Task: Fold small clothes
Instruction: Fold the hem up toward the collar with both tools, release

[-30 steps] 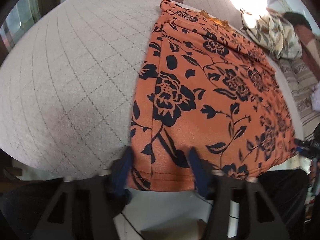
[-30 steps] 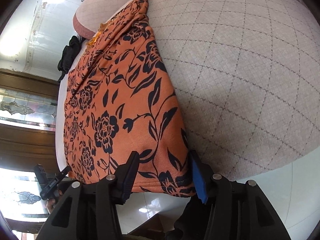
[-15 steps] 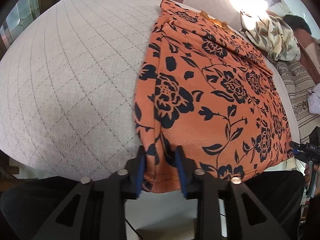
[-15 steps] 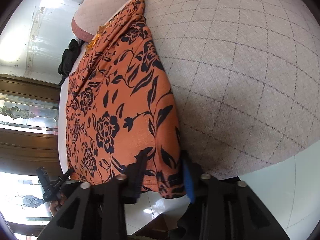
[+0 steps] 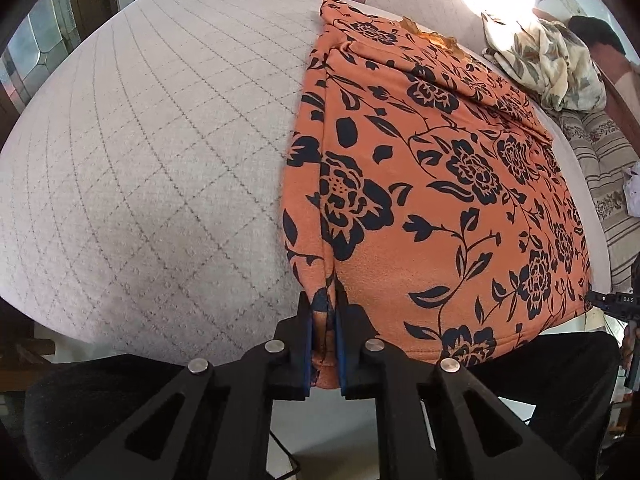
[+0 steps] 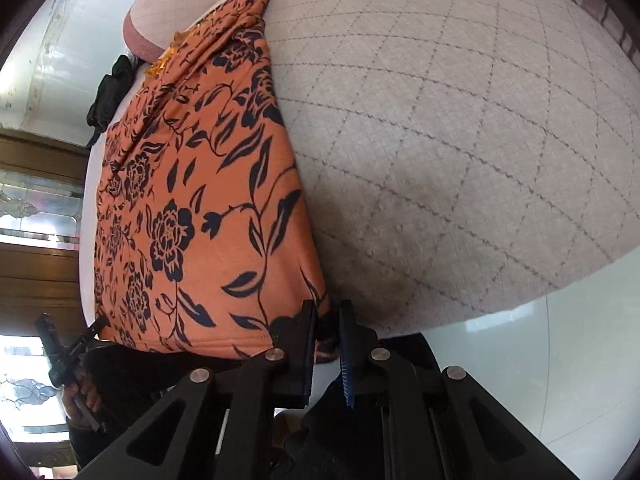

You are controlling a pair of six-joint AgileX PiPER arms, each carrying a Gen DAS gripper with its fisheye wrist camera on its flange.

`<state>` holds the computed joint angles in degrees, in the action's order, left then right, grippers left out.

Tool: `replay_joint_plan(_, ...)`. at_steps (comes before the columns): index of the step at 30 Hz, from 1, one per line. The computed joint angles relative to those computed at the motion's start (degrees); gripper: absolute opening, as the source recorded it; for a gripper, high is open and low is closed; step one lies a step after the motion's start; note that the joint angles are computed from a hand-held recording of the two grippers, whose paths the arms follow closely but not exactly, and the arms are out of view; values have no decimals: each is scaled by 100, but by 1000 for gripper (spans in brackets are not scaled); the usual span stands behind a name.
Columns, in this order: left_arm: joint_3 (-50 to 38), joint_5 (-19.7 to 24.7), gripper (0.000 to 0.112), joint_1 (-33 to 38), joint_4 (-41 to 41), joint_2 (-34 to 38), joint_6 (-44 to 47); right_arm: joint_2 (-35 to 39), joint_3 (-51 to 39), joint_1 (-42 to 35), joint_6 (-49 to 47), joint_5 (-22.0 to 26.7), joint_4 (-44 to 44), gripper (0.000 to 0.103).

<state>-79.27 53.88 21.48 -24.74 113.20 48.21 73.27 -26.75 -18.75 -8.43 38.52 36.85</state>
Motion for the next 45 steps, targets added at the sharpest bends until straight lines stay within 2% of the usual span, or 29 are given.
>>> replay_joint_plan(2, -35, -75, 14, -1, -12, -164, -110, -346, 23, -161, 220, 87, -279, 20)
replay_joint_plan(3, -47, -245, 22, -28, 79, -266, -257, -554, 10, -291, 389, 153, -501, 31)
replay_joint_plan(4, -93, -414, 28, -54, 115, -337, -402, -780, -13, -503, 567, 237, -691, 52)
replay_joint_plan(5, -181, -553, 43, -80, 65, -370, -524, -972, -53, -750, 549, 266, -712, 64)
replay_joint_plan(6, -319, -664, 54, -134, -32, -349, -641, -1124, -106, -926, 479, 184, -669, 71)
replay_joint_plan(8, -693, -670, 56, -261, -354, -154, -630, -952, -401, -1140, -16, -104, -219, 71)
replay_joint_plan(10, -1172, -536, 56, -498, -499, 185, -692, -264, -864, -1135, -965, -460, 812, 71)
replay_joint_plan(12, -1589, -506, 56, -809, -694, 577, -629, 801, -1647, -838, -1898, -857, 1789, 71)
replay_joint_plan(13, -1823, -482, 56, -968, -774, 781, -585, 1310, -2074, -750, -2201, -858, 2182, 71)
replay_joint_plan(16, -2357, -704, 56, -1460, -980, 1316, -485, 2900, -3785, -485, -2055, -949, 2419, 71)
replay_joint_plan(17, -2645, -655, 56, -1576, -945, 1518, -578, 3393, -4358, -383, -1783, -1106, 2283, 71)
replay_joint_plan(20, -3650, -538, 56, -1861, -754, 2187, -987, 4562, -6077, -156, -156, -998, 1049, 71)
replay_joint_plan(22, -4105, -544, 56, -1923, -794, 2520, -999, 5210, -7222, -48, 753, -718, 183, 70)
replay_joint_plan(25, -4570, -441, 56, -1937, -812, 2878, -1011, 6165, -8938, 97, 1873, 33, -1005, 69)
replay_joint_plan(26, -4683, -365, 56, -1924, -824, 2970, -1004, 6500, -9511, 135, 2168, 316, -1280, 66)
replay_joint_plan(27, -4776, -279, 56, -1917, -778, 3019, -1068, 6787, -10015, 155, 2356, 614, -1434, 45)
replay_joint_plan(28, -4870, -159, 56, -1889, -808, 3047, -1073, 7061, -10513, 193, 2551, 987, -1689, 20)
replay_joint_plan(29, -4926, -94, 56, -1847, -968, 3063, -941, 7194, -10781, 254, 2720, 1222, -2035, 15)
replay_joint_plan(30, -4814, -169, 56, -1814, -1131, 2994, -773, 7232, -10862, 258, 2710, 1270, -2151, 10)
replay_joint_plan(31, -4800, -239, 56, -1799, -1196, 2977, -734, 7164, -10750, 216, 2760, 1201, -2202, 9)
replay_joint_plan(33, -4873, -224, 57, -1763, -1275, 3003, -767, 6843, -10165, 170, 3179, 818, -2611, 7)
replay_joint_plan(34, -4977, -169, 57, -1753, -1234, 3056, -873, 6744, -9946, 118, 3375, 731, -2781, 7)
replay_joint_plan(36, -5135, -52, 57, -1737, -1175, 3149, -1029, 6703, -9798, 23, 3183, 706, -2543, 7)
replay_joint_plan(38, -5255, 24, 57, -1725, -1137, 3215, -1153, 6456, -9396, -2, 3126, 419, -2359, 11)
replay_joint_plan(40, -5127, -58, 57, -1702, -1218, 3144, -1125, 5945, -8608, 43, 3154, -164, -2231, 13)
replay_joint_plan(41, -5084, -89, 57, -1687, -1275, 3115, -1100, 5702, -8211, 62, 2868, -506, -1858, 15)
replay_joint_plan(42, -5052, -119, 57, -1671, -1332, 3095, -1069, 5511, -7906, 92, 2365, -763, -1285, 18)
replay_joint_plan(44, -5126, -112, 57, -1655, -1326, 3126, -1125, 5383, -7702, 164, 1382, -712, -139, 35)
replay_joint_plan(45, -5214, -65, 57, -1643, -1318, 3166, -1188, 5406, -7674, 204, 842, -530, 434, 61)
